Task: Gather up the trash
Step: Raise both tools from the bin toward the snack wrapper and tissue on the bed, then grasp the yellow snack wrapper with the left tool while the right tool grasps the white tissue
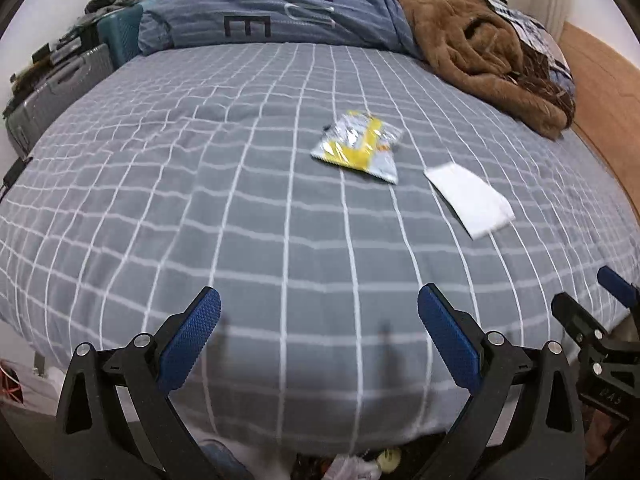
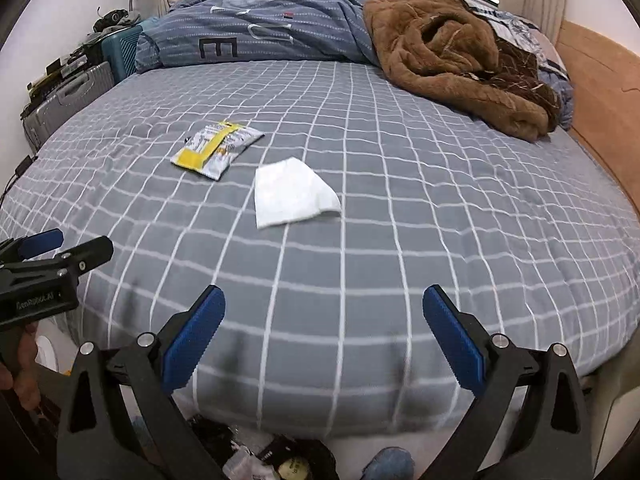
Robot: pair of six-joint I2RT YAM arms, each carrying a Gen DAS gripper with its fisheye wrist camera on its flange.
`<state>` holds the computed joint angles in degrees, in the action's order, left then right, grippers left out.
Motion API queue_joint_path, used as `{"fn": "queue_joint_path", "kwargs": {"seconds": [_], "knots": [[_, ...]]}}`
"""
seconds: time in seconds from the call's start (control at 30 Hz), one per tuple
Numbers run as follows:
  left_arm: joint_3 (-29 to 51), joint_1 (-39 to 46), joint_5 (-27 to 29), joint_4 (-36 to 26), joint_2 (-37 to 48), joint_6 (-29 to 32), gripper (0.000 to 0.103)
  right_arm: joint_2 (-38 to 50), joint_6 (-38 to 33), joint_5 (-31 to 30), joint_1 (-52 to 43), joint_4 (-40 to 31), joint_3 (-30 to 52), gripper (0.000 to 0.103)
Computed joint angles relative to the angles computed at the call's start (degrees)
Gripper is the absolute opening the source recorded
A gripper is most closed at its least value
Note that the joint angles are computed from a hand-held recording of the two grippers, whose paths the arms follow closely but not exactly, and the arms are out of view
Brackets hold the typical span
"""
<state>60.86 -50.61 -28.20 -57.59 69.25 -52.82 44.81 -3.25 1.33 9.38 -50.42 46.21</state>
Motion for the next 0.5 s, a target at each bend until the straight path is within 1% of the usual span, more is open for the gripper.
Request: {"fn": "queue_joint_path", "kwargs": {"seconds": [0.1, 0.2, 0.3, 0.5], "knots": [[1.13, 4.69, 1.65, 2.61, 2.06, 4.69, 0.097, 3.66, -0.02, -0.15, 0.07, 3.28, 0.68, 0.095], [2.05, 7.47, 2.85, 4.44, 4.01, 7.70, 0.097, 7.46, -0.32, -1.66, -0.54, 5.17, 1.64, 0.095], [2.41, 9.50, 4.11, 6.51, 5.63, 10.01, 0.097, 10.95, -0.34, -2.93, -0.70, 7.04, 2.37, 0.095], [4.89, 12.93, 6.33, 10.09, 10.24, 14.12, 0.097, 18.20, 0.46, -3.27, 0.43, 10.74, 4.96, 0.095]]}}
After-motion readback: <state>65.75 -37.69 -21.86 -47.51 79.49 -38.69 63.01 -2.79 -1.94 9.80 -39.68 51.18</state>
